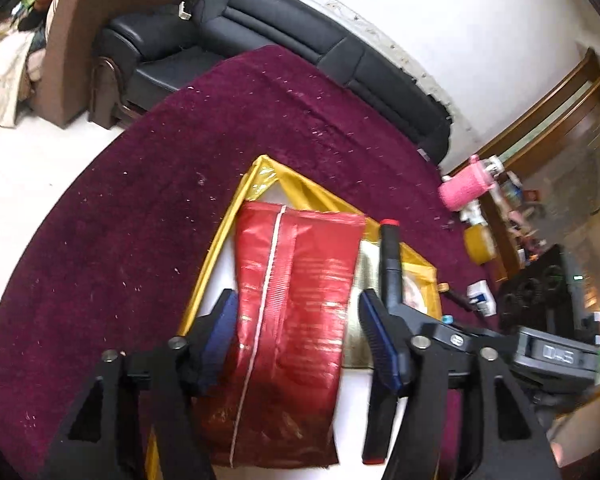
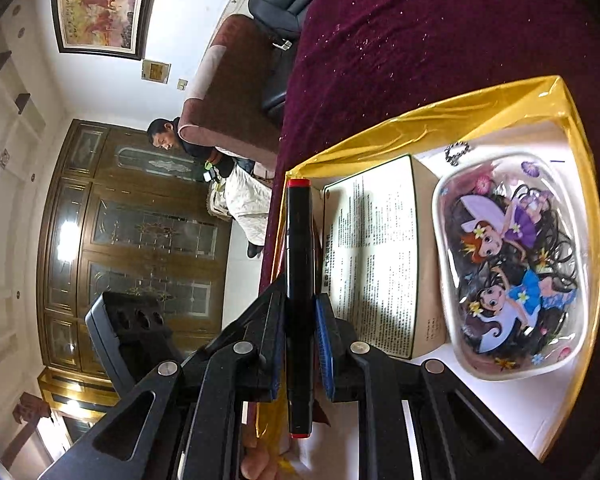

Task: Organize objects
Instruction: 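Place the red packet and black marker into the yellow tray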

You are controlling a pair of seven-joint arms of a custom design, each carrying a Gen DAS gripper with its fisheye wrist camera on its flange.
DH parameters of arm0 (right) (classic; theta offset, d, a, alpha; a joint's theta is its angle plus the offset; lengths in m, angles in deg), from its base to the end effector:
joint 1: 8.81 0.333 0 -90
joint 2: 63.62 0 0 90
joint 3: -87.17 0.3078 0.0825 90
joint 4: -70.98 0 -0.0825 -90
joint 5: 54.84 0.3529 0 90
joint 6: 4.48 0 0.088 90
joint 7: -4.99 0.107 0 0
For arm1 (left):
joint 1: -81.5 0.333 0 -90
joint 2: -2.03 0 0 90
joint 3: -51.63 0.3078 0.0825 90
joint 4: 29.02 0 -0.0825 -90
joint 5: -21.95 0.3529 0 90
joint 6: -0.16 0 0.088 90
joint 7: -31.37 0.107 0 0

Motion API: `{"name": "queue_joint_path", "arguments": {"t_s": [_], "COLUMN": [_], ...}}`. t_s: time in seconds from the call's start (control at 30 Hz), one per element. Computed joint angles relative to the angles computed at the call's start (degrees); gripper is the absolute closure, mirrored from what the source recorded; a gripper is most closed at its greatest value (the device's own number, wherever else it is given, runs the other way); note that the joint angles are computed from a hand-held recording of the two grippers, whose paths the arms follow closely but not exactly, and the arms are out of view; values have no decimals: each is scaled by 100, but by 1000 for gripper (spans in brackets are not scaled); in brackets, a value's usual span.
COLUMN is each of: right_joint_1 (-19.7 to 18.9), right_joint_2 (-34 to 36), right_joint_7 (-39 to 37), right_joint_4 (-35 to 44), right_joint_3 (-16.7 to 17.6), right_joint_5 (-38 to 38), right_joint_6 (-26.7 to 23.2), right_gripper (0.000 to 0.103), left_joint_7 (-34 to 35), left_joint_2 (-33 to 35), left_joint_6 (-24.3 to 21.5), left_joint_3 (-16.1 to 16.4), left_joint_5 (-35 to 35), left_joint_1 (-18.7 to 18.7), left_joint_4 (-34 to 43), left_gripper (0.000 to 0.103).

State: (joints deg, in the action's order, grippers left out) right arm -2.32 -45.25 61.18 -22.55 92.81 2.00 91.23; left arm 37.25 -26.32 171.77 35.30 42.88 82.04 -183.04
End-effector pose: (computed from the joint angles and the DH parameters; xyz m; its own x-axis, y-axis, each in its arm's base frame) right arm 0.5757 0.2003 0.4612 0.3586 -0.4102 -0.8385 -0.8899 -0.4215 -0.1744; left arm 0.3766 -0.1400 0.4778 0.4978 -0.6655 0.5562 -0.4739 -0.7458 -0.4682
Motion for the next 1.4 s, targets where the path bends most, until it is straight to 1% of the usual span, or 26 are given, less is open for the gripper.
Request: {"name": "queue_joint_path", "arguments": {"t_s": [0.07, 0.13, 0.17, 0.23, 0.37, 0.43, 0.5, 0.53, 0.6, 0.63, 0.7, 0.77, 0.83, 0.9, 0.97, 1.03, 1.1, 1.13, 1.17, 1.2, 1.23, 1.27, 1.3, 1.33, 1.37, 1.4], "right_joint_1": [-49, -116, -153, -217, -224, -196, -153, -119, -55, -31, 17, 100, 128, 121, 73, 12, -61, -111, -144, -203, -152, -300, -248, -229, -184, -188], "right_joint_2": [-32, -90, -153, -258, -490, -584, -609, -666, -774, -788, -872, -1032, -1133, -1170, -1274, -1467, -1798, -2003, -2191, -2400, -2586, -2888, -3076, -3221, -3285, -3212], "right_joint_7": [-102, -268, -375, -559, -794, -882, -910, -979, -1068, -1092, -1158, -1254, -1304, -1329, -1432, -1687, -2156, -2435, -2656, -2944, -3181, -3633, -3971, -4519, -5138, -5567], "right_joint_4": [-22, -41, -85, -196, -526, -721, -855, -954, -1063, -1074, -1167, -1375, -1482, -1500, -1538, -1634, -1848, -1969, -2107, -2276, -2438, -2729, -2924, -3108, -3215, -3191], "right_joint_3": [-17, -51, -75, -137, -261, -313, -342, -349, -339, -335, -339, -337, -365, -402, -456, -509, -601, -668, -721, -810, -958, -930, -999, -1139, -1306, -1484], "right_joint_5": [-26, -73, -104, -197, -567, -779, -909, -975, -1022, -1049, -1158, -1311, -1378, -1416, -1366, -1242, -1164, -1109, -1039, -933, -806, -448, -115, 418, 1120, 1634], "right_joint_6": [-96, -241, -321, -509, -751, -782, -732, -604, -445, -454, -409, -163, -29, -2, 74, 183, 559, 843, 1116, 1406, 1745, 2403, 2930, 3408, 3787, 3864], "right_gripper": [86, 86, 86, 86, 86, 86, 86, 86, 86, 86, 86, 83, 83, 77, 54, 48, 43, 37, 31, 28, 23, 17, 13, 2, 0, 0], "left_joint_7": [-125, -226, -267, -364, -563, -649, -705, -722, -749, -783, -826, -889, -930, -952, -983, -997, -988, -982, -965, -946, -931, -974, -1041, -1140, -1236, -1377], "left_joint_2": [-316, -659, -838, -1233, -1753, -1893, -1930, -1936, -1988, -1992, -2023, -2069, -2077, -2053, -2006, -1900, -1746, -1646, -1542, -1430, -1321, -1227, -1149, -1046, -974, -876], "left_joint_6": [-74, -128, -224, -472, -855, -1025, -1227, -1354, -1479, -1510, -1571, -1676, -1798, -1836, -1844, -1826, -1794, -1764, -1768, -1810, -1812, -1772, -1741, -1737, -1789, -1814], "left_joint_3": [-123, -260, -325, -460, -540, -557, -593, -617, -592, -596, -561, -563, -548, -514, -484, -486, -536, -598, -683, -783, -899, -1049, -1203, -1455, -1605, -1793], "left_joint_5": [36, 128, 166, 249, 321, 328, 354, 366, 401, 415, 425, 424, 417, 416, 377, 356, 390, 455, 549, 656, 813, 1010, 1221, 1527, 1745, 2017], "left_joint_1": [50, 117, 132, 136, -6, -114, -202, -267, -388, -434, -536, -610, -678, -740, -823, -888, -910, -879, -835, -786, -717, -612, -496, -296, -186, -32], "left_joint_4": [-100, -197, -224, -296, -478, -547, -535, -518, -543, -547, -566, -573, -541, -511, -475, -394, -251, -139, -2, 159, 332, 494, 656, 901, 1065, 1258], "left_gripper": [32, 28, 26, 24, 22, 22, 22, 22, 22, 21, 20, 16, 12, 10, 9, 8, 8, 8, 8, 8, 8, 8, 8, 6, 0, 0]}}
